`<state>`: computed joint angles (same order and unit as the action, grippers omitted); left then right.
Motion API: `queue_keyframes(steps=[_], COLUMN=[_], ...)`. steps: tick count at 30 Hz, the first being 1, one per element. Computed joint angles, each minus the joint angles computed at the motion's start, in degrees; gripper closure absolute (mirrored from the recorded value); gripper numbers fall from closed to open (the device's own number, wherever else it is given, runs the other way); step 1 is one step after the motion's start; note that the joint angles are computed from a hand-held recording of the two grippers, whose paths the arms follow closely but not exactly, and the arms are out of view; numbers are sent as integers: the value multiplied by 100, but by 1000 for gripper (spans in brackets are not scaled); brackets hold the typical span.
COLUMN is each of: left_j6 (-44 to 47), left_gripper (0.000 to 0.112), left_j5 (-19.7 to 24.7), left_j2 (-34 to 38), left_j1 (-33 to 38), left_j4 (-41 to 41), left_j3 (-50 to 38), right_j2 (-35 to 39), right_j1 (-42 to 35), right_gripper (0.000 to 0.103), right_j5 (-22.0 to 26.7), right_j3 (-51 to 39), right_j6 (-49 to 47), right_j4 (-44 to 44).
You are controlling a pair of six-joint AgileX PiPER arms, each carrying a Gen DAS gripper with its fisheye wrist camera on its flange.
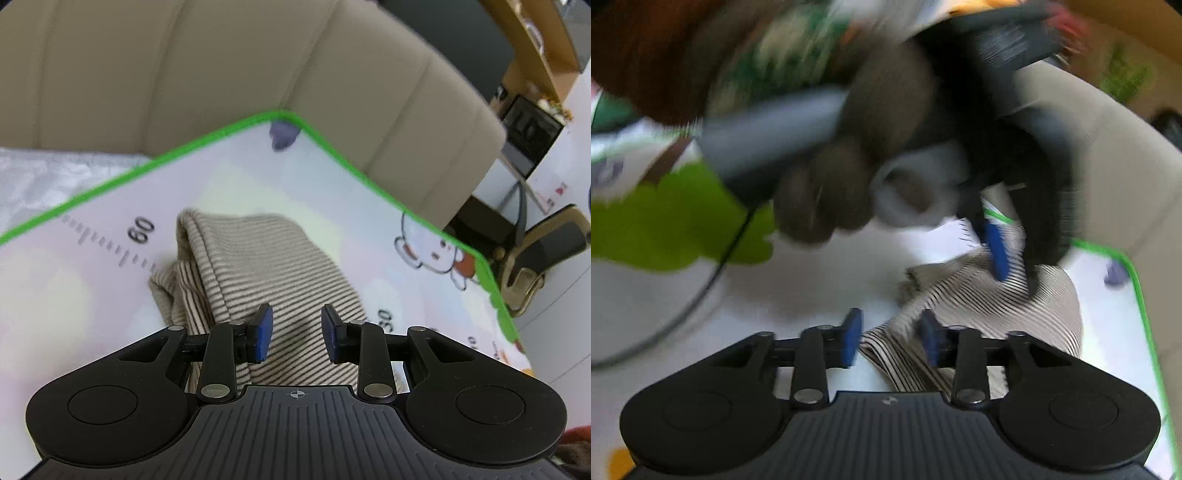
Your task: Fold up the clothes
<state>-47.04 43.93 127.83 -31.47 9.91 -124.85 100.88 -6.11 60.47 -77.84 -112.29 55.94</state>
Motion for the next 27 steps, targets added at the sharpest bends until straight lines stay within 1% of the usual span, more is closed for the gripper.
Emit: queue_keyframes(steps=[1, 2, 3, 4, 5, 6, 7, 8, 9, 10, 11, 12, 13, 14, 15, 16, 18, 19, 20, 22, 23, 25, 26, 27], left_j6=[15, -50, -98, -150, -225, -344, -664, -1027, -1588, -2121, -2629, -3163, -3638, -4040, -4356, -4614, -4849, -4852, -4626, -3973, -3898, -3988, -4069, -4340], left_gripper=[82, 85, 86, 86, 86, 86, 86, 88, 82, 76, 67, 61, 59, 51, 41, 37, 20, 17, 15, 11, 9, 9, 9, 9], left_j5=[99, 73, -41, -146, -235, -309, -324, -316, -251, -130, 33, 206, 441, 703, 890, 1069, 1149, 1190, 1171, 1311, 1388, 1876, 2095, 2231], left_j2=[147, 176, 129, 81, -6, -99, -228, -361, -533, -682, -818, -964, -1073, -1150, -1218, -1259, -1300, -1289, -1238, -1029, -917, -552, -374, -253], left_j1=[30, 60, 79, 94, 83, 59, -28, -136, -344, -557, -789, -1106, -1429, -1751, -2043, -2324, -2755, -2946, -3039, -3062, -3087, -3331, -3453, -3578], left_j4=[-67, -56, -14, 35, 121, 248, 562, 917, 1460, 1969, 2448, 2945, 3373, 3712, 3908, 4044, 4063, 4015, 3918, 3320, 3213, 3521, 3716, 4024], left_j3=[-168, -121, 53, 214, 384, 555, 750, 950, 1214, 1438, 1652, 1946, 2180, 2367, 2556, 2708, 2990, 3062, 3062, 2755, 2651, 2323, 2195, 2198], right_j2=[55, 115, 197, 298, 414, 540, 631, 677, 724, 691, 593, 499, 414, 319, 218, 85, -182, -343, -503, -817, -958, -1131, -1135, -1113], right_j1=[-160, -316, -470, -626, -748, -839, -940, -1073, -1068, -1073, -1170, -1270, -1352, -1432, -1518, -1623, -1827, -1962, -2119, -2270, -2330, -2320, -2285, -2252], right_gripper=[42, 37, 35, 31, 28, 23, 20, 19, 18, 15, 10, 7, 3, 2, 2, 1, 0, 0, 0, 0, 0, 0, 0, 0], right_j5=[195, 387, 548, 667, 720, 736, 726, 702, 632, 557, 504, 454, 409, 351, 283, 169, -154, -346, -527, -872, -1023, -1339, -1427, -1488], right_j3=[-137, -280, -432, -577, -728, -899, -995, -983, -1049, -981, -757, -541, -342, -135, 69, 327, 842, 1129, 1429, 2074, 2353, 2741, 2790, 2798], right_j6=[338, 681, 1066, 1486, 1935, 2414, 2792, 3025, 3281, 3359, 3267, 3175, 3093, 3036, 3036, 3082, 3208, 3258, 3204, 2487, 2013, 1396, 1306, 1273], right_j4=[-2, -3, -10, -21, -27, -36, -22, 13, 1, -11, 5, 20, 26, 14, -30, -97, -188, -210, -186, 187, 361, 672, 765, 822])
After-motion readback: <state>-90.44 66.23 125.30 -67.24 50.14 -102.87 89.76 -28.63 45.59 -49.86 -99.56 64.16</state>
